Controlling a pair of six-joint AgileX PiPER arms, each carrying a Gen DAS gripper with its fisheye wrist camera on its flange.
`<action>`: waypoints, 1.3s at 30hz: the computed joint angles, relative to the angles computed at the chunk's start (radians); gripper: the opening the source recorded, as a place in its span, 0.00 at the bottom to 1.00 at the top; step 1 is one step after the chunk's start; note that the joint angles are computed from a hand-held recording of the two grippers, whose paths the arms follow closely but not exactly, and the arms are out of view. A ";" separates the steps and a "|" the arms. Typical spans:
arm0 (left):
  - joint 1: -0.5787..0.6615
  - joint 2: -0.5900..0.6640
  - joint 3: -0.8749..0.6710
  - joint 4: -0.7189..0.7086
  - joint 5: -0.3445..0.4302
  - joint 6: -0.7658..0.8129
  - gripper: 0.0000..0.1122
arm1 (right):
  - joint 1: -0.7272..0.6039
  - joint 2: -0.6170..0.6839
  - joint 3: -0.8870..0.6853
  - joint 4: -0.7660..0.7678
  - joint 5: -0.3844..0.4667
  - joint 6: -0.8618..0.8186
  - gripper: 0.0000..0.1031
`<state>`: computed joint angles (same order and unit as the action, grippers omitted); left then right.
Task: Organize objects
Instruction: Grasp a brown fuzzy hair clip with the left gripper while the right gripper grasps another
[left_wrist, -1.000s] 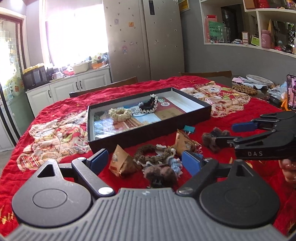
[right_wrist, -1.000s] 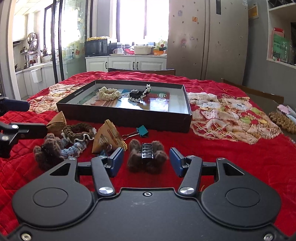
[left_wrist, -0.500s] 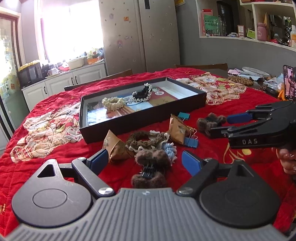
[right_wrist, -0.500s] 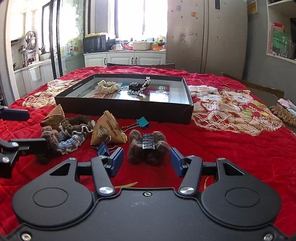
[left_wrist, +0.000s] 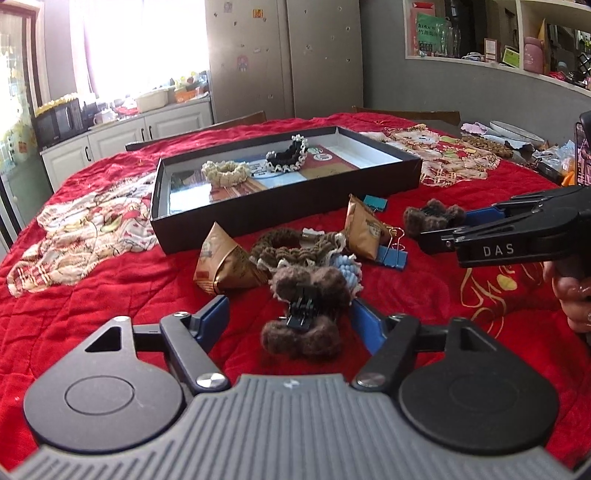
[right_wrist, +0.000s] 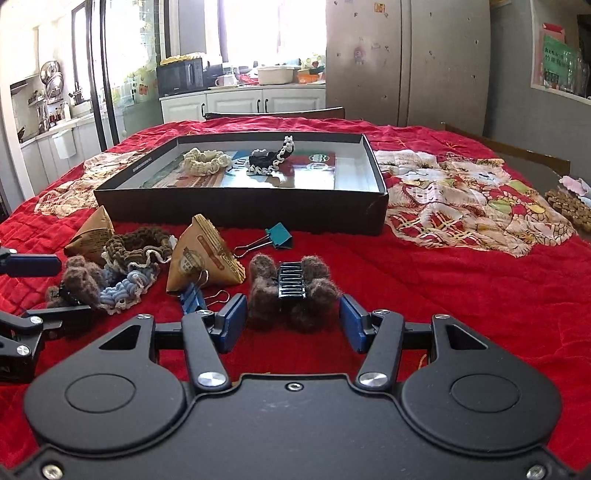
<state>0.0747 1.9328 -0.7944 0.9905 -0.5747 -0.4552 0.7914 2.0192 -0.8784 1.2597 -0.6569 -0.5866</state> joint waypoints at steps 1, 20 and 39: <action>-0.001 0.003 -0.003 0.003 0.003 -0.005 0.68 | -0.003 0.002 -0.006 0.006 0.005 -0.010 0.51; -0.008 0.018 -0.039 0.105 0.032 -0.148 0.40 | -0.015 0.020 -0.033 0.006 0.020 -0.028 0.39; 0.001 -0.012 -0.029 0.157 0.020 -0.195 0.37 | 0.005 0.008 -0.007 -0.040 -0.011 0.012 0.34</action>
<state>0.0760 1.9205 -0.8234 1.1471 -0.5551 -0.6502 0.7963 2.0271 -0.8853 1.2197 -0.6676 -0.5745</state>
